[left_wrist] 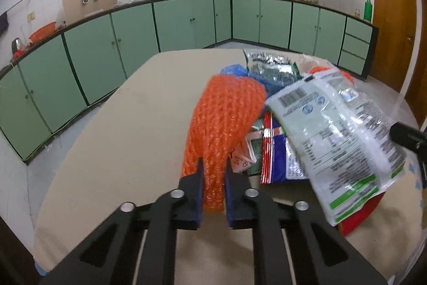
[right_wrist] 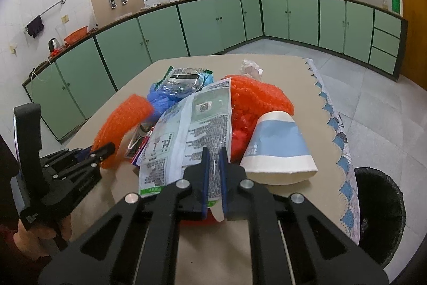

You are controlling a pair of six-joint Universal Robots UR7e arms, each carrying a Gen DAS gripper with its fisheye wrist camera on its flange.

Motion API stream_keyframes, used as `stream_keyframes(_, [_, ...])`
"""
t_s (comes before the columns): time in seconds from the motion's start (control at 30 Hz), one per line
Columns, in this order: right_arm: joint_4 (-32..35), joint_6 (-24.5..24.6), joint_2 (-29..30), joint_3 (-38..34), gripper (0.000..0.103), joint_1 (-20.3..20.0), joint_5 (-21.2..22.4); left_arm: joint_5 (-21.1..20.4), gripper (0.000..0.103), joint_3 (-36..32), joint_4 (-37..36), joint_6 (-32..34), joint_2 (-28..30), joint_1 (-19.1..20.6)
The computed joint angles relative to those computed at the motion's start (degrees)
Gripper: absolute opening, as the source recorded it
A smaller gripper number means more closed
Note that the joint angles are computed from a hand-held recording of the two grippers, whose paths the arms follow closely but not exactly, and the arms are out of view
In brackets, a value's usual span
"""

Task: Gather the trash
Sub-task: 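Close the left tool on the orange foam sleeve while the right tool grips the white wrapper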

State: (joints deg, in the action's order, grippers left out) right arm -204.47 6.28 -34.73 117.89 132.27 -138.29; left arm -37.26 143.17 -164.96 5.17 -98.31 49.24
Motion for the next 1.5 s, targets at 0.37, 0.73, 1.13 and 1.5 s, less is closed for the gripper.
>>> stream_keyframes(0.37, [-3.0, -3.5, -2.0, -0.1, 0.0, 2.5, 2.2, 1.4, 0.011, -0.9, 9.6, -5.0, -8.5, -6.9])
stream_keyframes(0.73, [2.2, 2.2, -3.0, 1.0, 0.028, 1.2, 3.6, 1.7, 0.011, -0.7, 16.0, -7.0, -10.9, -7.4])
stream_keyframes(1.13, [7.8, 5.2, -1.2, 0.0, 0.028, -0.9, 7.6, -0.5, 0.011, 0.3, 15.2, -6.7, -8.2, -3.4])
stream_keyframes(1.5, [9.3, 5.0, -1.0, -0.8, 0.026, -0.4, 8.5, -3.3, 0.011, 0.5, 12.7, -6.3, -5.3, -0.4])
